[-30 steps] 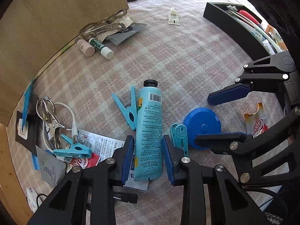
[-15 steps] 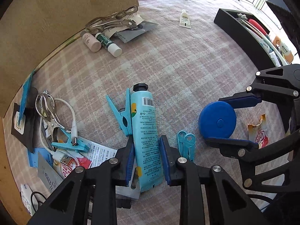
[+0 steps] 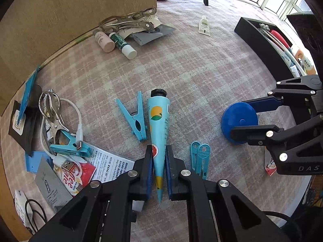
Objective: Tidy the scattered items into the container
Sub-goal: 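Lower the left gripper onto the light-blue tube while the right approaches the blue tape measure, then grasp and lift the light-blue tube with the left gripper while the right grasps the tape measure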
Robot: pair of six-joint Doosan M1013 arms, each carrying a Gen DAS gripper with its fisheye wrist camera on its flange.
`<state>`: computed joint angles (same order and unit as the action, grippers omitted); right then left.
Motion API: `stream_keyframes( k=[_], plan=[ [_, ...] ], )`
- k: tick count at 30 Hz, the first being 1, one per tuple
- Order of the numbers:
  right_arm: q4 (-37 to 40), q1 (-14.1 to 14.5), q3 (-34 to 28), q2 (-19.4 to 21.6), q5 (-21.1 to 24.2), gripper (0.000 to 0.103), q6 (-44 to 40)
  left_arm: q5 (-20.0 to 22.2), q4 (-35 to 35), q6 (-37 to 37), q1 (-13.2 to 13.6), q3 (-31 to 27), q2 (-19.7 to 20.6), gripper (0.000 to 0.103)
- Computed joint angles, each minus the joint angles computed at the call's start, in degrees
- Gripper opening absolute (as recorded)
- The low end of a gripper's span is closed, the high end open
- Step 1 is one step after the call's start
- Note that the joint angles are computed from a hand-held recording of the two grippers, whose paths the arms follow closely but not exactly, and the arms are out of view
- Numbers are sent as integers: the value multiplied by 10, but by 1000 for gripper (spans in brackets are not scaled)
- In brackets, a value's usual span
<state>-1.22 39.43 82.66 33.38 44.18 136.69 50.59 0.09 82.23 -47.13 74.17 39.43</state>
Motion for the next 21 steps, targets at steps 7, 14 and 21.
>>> stream_keyframes(
  k=[7,14,21],
  plan=[
    [-31,11,-5,7,15,45,6,-9,4,-11,3,9,-4,10],
    [-50,17,10,-16,-2,19,22,-57,11,-44,-5,99,-57,10],
    [-62,22,-1,-9,-6,15,42,-53,19,-66,-2,116,-99,9]
  ],
)
